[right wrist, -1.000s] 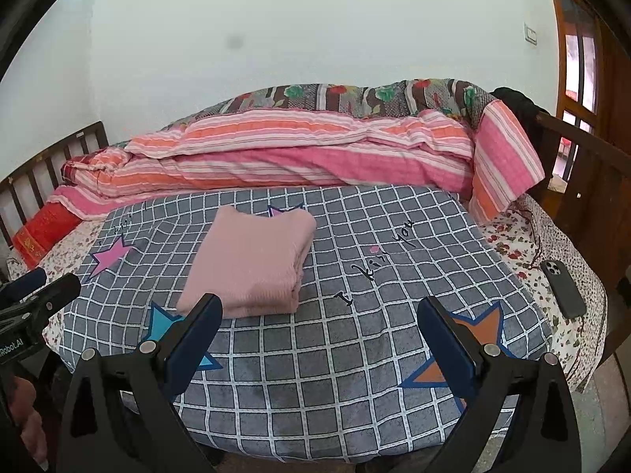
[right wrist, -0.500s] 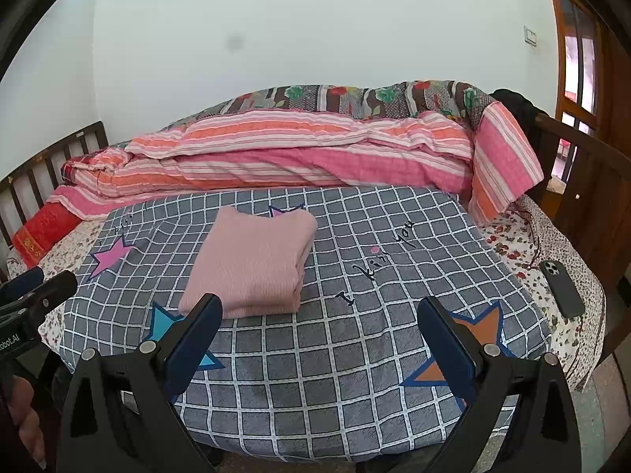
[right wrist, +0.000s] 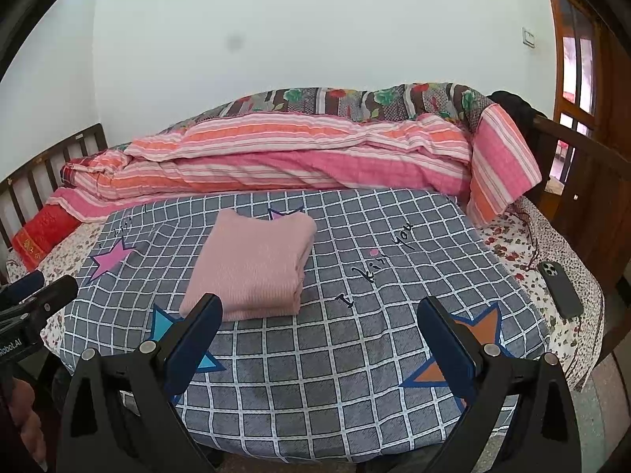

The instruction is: Fold small clothes

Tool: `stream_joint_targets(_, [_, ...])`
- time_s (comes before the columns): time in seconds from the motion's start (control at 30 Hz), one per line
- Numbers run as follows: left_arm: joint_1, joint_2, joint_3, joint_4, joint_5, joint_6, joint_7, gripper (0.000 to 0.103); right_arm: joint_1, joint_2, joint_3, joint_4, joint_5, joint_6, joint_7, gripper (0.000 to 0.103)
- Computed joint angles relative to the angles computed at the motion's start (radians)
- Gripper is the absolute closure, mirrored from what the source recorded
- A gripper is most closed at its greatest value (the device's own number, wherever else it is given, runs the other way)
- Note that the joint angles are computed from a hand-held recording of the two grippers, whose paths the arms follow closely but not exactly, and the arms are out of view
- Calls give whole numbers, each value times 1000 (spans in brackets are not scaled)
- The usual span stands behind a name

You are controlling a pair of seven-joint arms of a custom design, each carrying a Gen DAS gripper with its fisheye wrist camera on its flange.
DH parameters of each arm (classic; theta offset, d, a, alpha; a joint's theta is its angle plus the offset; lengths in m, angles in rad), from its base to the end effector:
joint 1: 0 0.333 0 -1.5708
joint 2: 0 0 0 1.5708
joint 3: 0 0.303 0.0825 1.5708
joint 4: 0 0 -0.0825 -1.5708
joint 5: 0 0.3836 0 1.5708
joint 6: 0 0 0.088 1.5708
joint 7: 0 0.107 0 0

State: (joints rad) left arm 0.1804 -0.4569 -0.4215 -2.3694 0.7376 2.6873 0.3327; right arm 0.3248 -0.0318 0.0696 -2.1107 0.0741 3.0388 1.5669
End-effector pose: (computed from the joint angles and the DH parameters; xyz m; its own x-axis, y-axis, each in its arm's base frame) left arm 0.4506 -0.1542 0.5438 0.3565 -0.9311 0.0771 -0.5104 -0.2632 -0.8187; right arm 0.5432 0.2204 0.5344 0.3521 -0.9341 -0.0593 -0.5546 -0.1572 -0.8171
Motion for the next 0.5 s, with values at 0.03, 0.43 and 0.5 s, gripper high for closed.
stream_joint_targets(0.03, [0,0,0,0,0,-1,0,11,0,0,0,0,0,0,0,5])
stream_joint_targets(0.43, [-3,1,2,1,5,-2,-4,11,-1,0,0,2,2,-2,-3,5])
stream_joint_targets(0.5, [-4,0,3,0,4,-3,-3,11,-1,0,-1,2,4,-2,-6,5])
